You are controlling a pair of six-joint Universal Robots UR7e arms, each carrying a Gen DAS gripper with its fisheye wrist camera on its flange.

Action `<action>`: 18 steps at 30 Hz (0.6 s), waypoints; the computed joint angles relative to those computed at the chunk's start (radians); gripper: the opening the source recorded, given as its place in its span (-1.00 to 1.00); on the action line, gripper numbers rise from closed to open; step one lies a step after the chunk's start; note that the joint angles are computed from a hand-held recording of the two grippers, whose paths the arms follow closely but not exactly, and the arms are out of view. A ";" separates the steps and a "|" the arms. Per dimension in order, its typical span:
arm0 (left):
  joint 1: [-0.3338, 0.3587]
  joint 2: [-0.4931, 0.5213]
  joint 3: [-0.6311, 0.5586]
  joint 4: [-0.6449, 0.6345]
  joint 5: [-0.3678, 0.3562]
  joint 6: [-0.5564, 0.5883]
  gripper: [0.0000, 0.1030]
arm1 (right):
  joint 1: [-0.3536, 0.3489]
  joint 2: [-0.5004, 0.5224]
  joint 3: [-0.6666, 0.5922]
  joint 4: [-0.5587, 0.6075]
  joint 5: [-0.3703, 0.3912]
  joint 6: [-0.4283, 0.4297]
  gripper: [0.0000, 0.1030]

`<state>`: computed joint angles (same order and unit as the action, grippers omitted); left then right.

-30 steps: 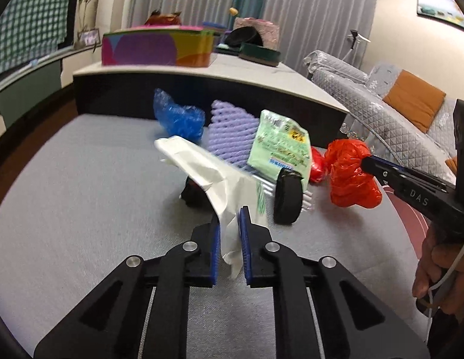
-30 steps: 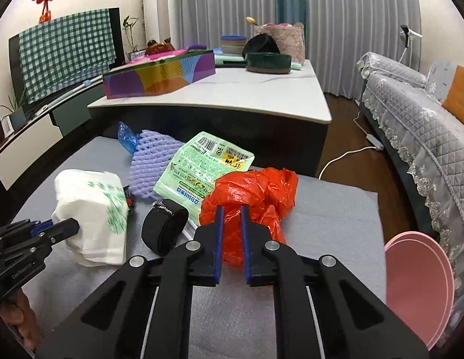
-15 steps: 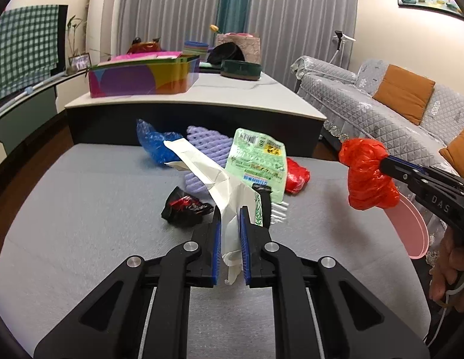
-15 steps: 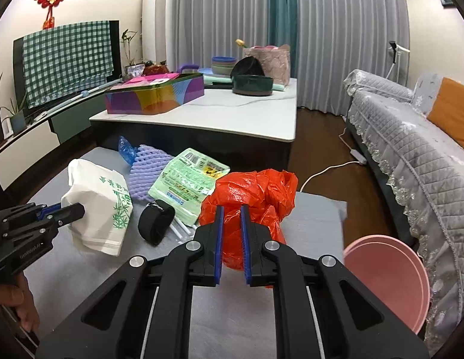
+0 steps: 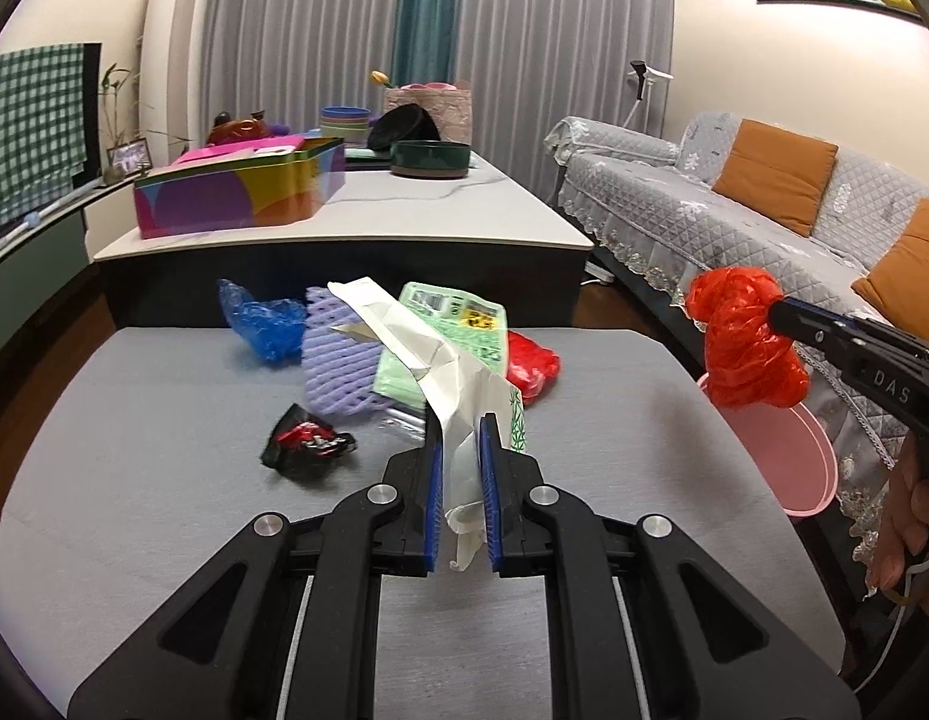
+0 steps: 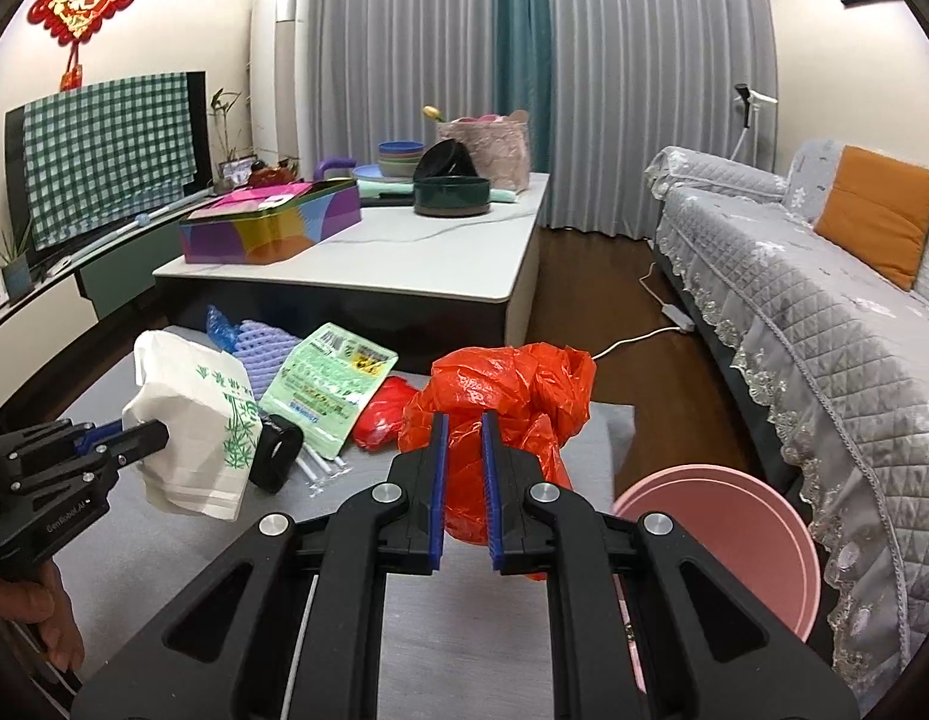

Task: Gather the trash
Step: 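Carry the white bag and red bag to the pink basin and release both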

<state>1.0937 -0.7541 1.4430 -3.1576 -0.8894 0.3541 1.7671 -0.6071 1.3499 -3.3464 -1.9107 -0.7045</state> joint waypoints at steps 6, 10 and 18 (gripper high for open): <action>-0.010 0.019 -0.016 0.014 -0.018 -0.003 -0.78 | -0.013 -0.026 0.021 -0.023 -0.003 0.010 -0.78; -0.018 0.029 -0.024 0.025 -0.034 -0.007 -0.78 | -0.020 -0.043 0.033 -0.042 -0.007 0.009 -0.78; -0.035 0.061 -0.050 0.050 -0.057 -0.012 -0.78 | -0.028 -0.075 0.064 -0.092 -0.019 -0.012 -0.78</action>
<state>1.0587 -0.6934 1.3927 -3.1076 -0.9462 0.3423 1.7396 -0.6820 1.4144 -3.4383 -1.9301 -0.7163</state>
